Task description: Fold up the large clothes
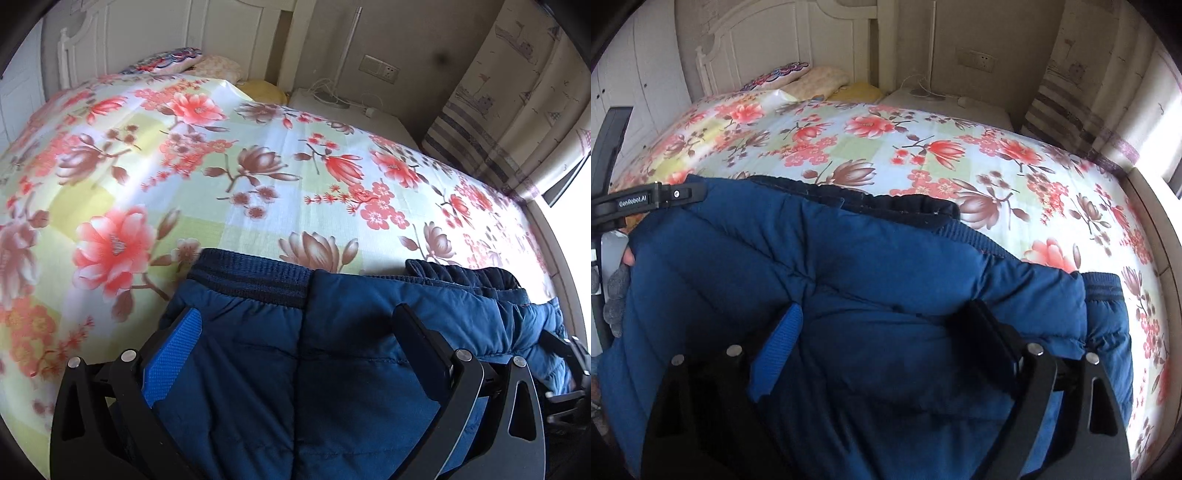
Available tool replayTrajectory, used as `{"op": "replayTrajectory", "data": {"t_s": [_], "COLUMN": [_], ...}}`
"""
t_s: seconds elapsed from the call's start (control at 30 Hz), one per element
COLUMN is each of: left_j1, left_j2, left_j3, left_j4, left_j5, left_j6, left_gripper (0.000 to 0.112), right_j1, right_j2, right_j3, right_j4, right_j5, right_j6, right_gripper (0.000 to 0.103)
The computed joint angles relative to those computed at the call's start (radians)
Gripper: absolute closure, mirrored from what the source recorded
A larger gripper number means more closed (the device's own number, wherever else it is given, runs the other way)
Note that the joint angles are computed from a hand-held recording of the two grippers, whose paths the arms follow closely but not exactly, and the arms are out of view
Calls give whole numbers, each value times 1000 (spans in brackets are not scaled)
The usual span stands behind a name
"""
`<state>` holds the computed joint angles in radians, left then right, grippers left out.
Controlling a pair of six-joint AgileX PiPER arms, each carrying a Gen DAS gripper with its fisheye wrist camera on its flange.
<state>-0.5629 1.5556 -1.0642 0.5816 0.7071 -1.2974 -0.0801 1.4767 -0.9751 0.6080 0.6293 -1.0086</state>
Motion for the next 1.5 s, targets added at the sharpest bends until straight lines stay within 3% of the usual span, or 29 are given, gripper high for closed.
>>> {"op": "replayTrajectory", "data": {"t_s": [0.07,0.13,0.2,0.27,0.33,0.37,0.47,0.63,0.7,0.8,0.87,1.0,1.07,1.1,1.17,1.23,1.4,1.5], "left_j1": [-100,-205,-325,-397,-392,-369,-341,-343,-341,-337,-382,-534,-629,-648,-654,-687,-674,-677], "left_j2": [-26,-68,-54,4,107,145,129,115,113,97,86,15,28,51,120,125,121,119], "left_j3": [-24,-30,-70,-101,-141,-141,-121,-89,-88,-83,-102,-108,-122,-132,-125,-70,-55,-42], "left_j4": [115,183,249,274,204,161,137,143,141,139,176,202,229,218,201,283,281,291], "left_j5": [120,153,237,278,291,260,217,193,190,185,276,363,412,421,410,391,364,354], "left_j6": [-109,-158,-171,-163,-95,-69,-59,-81,-80,-89,-153,-221,-238,-229,-232,-333,-331,-346], "left_gripper": [14,14,14,14,14,14,14,14,14,14,14,14,14,14,14,14,14,14], "right_j1": [-101,-180,-202,-192,-166,-181,-229,-213,-231,-260,-290,-411,-419,-391,-342,-379,-354,-411], "right_j2": [-65,-131,-165,-188,-134,-98,-16,-10,3,-34,-100,-232,-300,-322,-312,-266,-293,-333], "right_j3": [1,26,42,81,104,94,39,46,35,67,101,144,192,232,297,305,301,287], "right_j4": [138,199,161,110,32,46,113,108,129,156,187,249,228,191,166,229,198,196], "right_j5": [109,176,177,127,89,114,192,168,194,199,191,387,400,366,277,298,281,331], "right_j6": [-126,-212,-228,-236,-218,-238,-278,-282,-299,-325,-351,-489,-558,-580,-608,-662,-614,-594], "right_gripper": [14,13,13,12,8,6,4,3,3,4,5,4,4,3,3,2,3,3]}}
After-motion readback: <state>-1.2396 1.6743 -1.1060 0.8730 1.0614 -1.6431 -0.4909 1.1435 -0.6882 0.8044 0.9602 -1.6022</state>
